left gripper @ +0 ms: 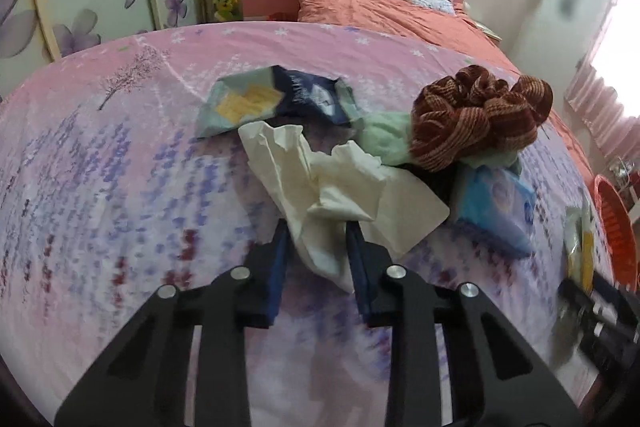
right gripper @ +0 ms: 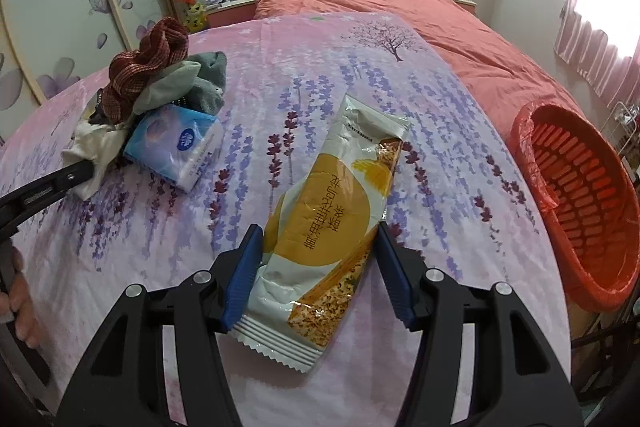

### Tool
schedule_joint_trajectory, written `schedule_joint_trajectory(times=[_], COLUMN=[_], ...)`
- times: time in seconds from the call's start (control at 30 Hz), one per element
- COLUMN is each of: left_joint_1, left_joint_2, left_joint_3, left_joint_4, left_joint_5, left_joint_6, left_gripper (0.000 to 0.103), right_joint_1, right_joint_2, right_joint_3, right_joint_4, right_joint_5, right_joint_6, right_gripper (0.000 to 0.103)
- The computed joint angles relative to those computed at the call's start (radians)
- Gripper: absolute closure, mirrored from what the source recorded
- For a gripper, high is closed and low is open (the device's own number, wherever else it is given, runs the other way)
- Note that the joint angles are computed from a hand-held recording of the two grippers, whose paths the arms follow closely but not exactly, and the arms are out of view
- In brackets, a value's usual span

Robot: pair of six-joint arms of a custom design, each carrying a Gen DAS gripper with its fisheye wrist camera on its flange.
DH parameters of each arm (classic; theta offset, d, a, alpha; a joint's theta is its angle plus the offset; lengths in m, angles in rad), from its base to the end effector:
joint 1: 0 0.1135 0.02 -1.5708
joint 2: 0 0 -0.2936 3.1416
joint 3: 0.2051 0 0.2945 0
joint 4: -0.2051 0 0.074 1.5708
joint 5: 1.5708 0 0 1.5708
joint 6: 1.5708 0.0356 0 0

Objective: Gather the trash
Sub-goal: 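Close the left tool on the white tissue while the right tool holds the snack wrapper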

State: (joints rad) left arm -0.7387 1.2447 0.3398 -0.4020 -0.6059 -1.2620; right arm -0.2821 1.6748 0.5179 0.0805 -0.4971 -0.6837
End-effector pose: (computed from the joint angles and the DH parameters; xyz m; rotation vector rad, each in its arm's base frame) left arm 0.1454 -0.1050 0.1023 -0.7441 2.3793 0.1422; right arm 0.2653 -0.0592 0.0730 -0.6474 2.3880 0.2657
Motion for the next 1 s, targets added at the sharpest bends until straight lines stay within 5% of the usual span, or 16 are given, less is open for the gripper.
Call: schedule_joint_trajectory(times=[0.07, 0.23, 0.37, 0.5, 0.6, 0.73, 0.87, 1.0], left_joint_1=[0.004, 0.034, 0.079, 0.121, 0.093, 0.013, 0.023, 0.036], left_joint_2=[-0.053, -0.118, -0.113, -0.088, -0.12, -0.138, -0.162, -0.102], left_joint_3=[-0.026, -0.039, -0.036, -0.033, -0.063, -0.076, -0.09, -0.084], left_joint_4=[-0.033, -0.09, -0.055, 0.006, 0.033, -0.013, -0.032, 0.003], left_joint_5=[0.001, -0.027, -0.02, 0.006, 0.003, -0.029, -0.035, -0.019], left_joint_6=[0.007, -0.014, 0.031, 0.117, 0.166, 0.122, 0.088, 0.084], left_gripper=[0.072, 0.044, 0.046, 0.076, 0.08, 0.079, 0.064, 0.065], right_joint_1=[-0.019, -0.02, -0.026, -0.047, -0.065, -0.069, -0.061, -0.059], right_joint_2=[0.006, 0.04, 0.053, 0.074, 0.08, 0.086, 0.102, 0.099], right_joint_3=[0.008, 0.052, 0.057, 0.088, 0.107, 0.113, 0.131, 0.124], right_joint_4=[-0.004, -0.021, -0.012, -0.05, -0.089, -0.092, -0.098, -0.092], right_joint_5=[-0.009, -0.014, -0.024, -0.055, -0.094, -0.091, -0.081, -0.08], right_joint_6=[-0.011, 0.022, -0.005, -0.05, -0.113, -0.118, -0.076, -0.073], right_gripper=[0.045, 0.045, 0.049, 0.052, 0.053, 0.052, 0.051, 0.051])
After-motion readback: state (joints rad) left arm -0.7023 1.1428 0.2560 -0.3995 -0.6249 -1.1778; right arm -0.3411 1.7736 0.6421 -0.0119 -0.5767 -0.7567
